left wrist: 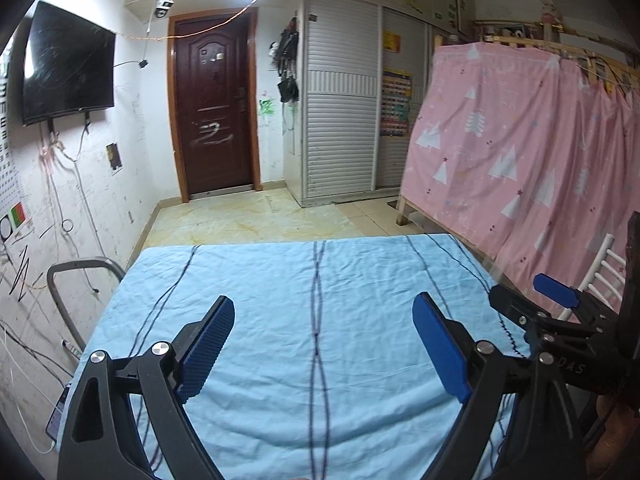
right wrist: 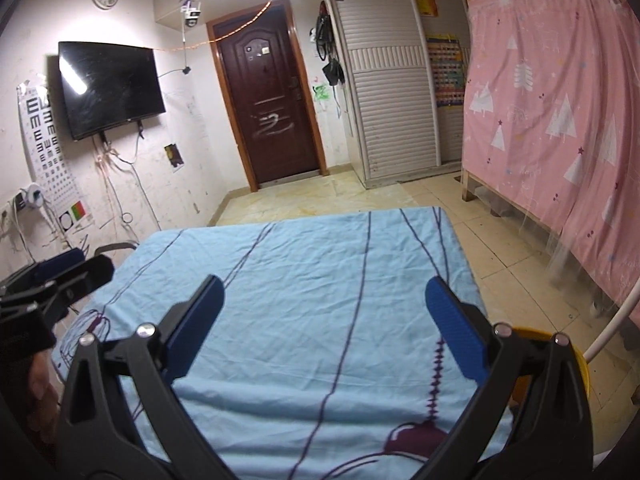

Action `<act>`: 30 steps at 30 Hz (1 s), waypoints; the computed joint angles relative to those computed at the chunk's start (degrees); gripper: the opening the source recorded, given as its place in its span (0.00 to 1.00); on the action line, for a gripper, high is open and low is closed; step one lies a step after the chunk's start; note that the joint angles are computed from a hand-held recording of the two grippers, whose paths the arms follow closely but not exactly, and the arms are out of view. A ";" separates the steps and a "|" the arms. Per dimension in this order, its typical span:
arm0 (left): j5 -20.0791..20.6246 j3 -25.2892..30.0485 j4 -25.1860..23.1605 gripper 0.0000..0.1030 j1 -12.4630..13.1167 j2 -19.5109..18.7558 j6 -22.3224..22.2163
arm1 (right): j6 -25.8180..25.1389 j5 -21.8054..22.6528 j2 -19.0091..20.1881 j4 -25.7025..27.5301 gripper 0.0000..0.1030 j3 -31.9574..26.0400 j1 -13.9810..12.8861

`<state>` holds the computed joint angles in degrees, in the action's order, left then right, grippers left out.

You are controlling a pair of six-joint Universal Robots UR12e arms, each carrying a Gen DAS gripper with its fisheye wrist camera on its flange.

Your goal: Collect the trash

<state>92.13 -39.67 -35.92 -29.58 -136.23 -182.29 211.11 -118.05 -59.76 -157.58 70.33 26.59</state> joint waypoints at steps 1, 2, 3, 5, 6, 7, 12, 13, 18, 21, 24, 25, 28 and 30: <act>0.04 -0.34 0.10 0.80 0.24 0.20 -0.36 | -0.18 0.20 0.19 0.20 0.94 -0.33 0.07; 0.15 -0.66 0.26 0.80 0.37 0.37 -0.59 | -0.33 0.25 0.38 0.41 0.94 -0.63 0.14; 0.21 -0.91 0.32 0.80 0.50 0.50 -0.81 | -0.47 0.21 0.55 0.55 0.94 -0.91 0.20; 0.29 -1.46 0.32 0.80 0.77 0.78 -1.27 | -0.64 0.49 0.78 0.80 0.94 -1.28 0.24; 0.39 -1.55 0.27 0.80 0.85 0.84 -1.46 | -0.72 0.52 0.94 0.97 0.94 -1.51 0.28; 0.50 -1.73 0.35 0.80 0.98 0.92 -1.72 | -0.80 0.55 1.06 1.08 0.94 -1.70 0.29; 0.72 -2.65 0.56 0.80 1.36 1.37 -2.15 | -1.28 0.77 1.48 1.42 0.94 -2.29 0.35; 0.86 -2.68 0.44 0.80 1.43 1.37 -2.34 | -1.38 0.80 1.50 1.45 0.94 -2.32 0.35; 0.84 -3.50 0.59 0.80 1.75 1.77 -2.84 | -1.60 0.76 1.84 1.91 0.94 -2.86 0.44; 0.86 -3.63 0.49 0.80 1.81 1.88 -3.03 | -1.52 0.82 1.85 1.92 0.94 -2.87 0.44; 0.61 -3.77 0.26 0.80 1.95 1.98 -3.37 | -1.63 0.72 1.86 1.97 0.94 -2.91 0.45; 0.60 -3.81 0.16 0.80 2.00 2.00 -3.53 | -1.67 0.64 1.93 1.99 0.94 -2.94 0.48; 0.64 -4.11 0.24 0.80 2.16 2.12 -3.80 | -1.65 0.63 2.01 2.04 0.94 -3.03 0.49; 0.65 -3.81 -0.06 0.80 2.23 1.99 -3.98 | -1.64 0.69 2.02 2.04 0.94 -3.03 0.49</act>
<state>92.78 -43.48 -35.98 -27.35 -134.24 -186.27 209.48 -117.35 -57.74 -155.54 67.30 27.08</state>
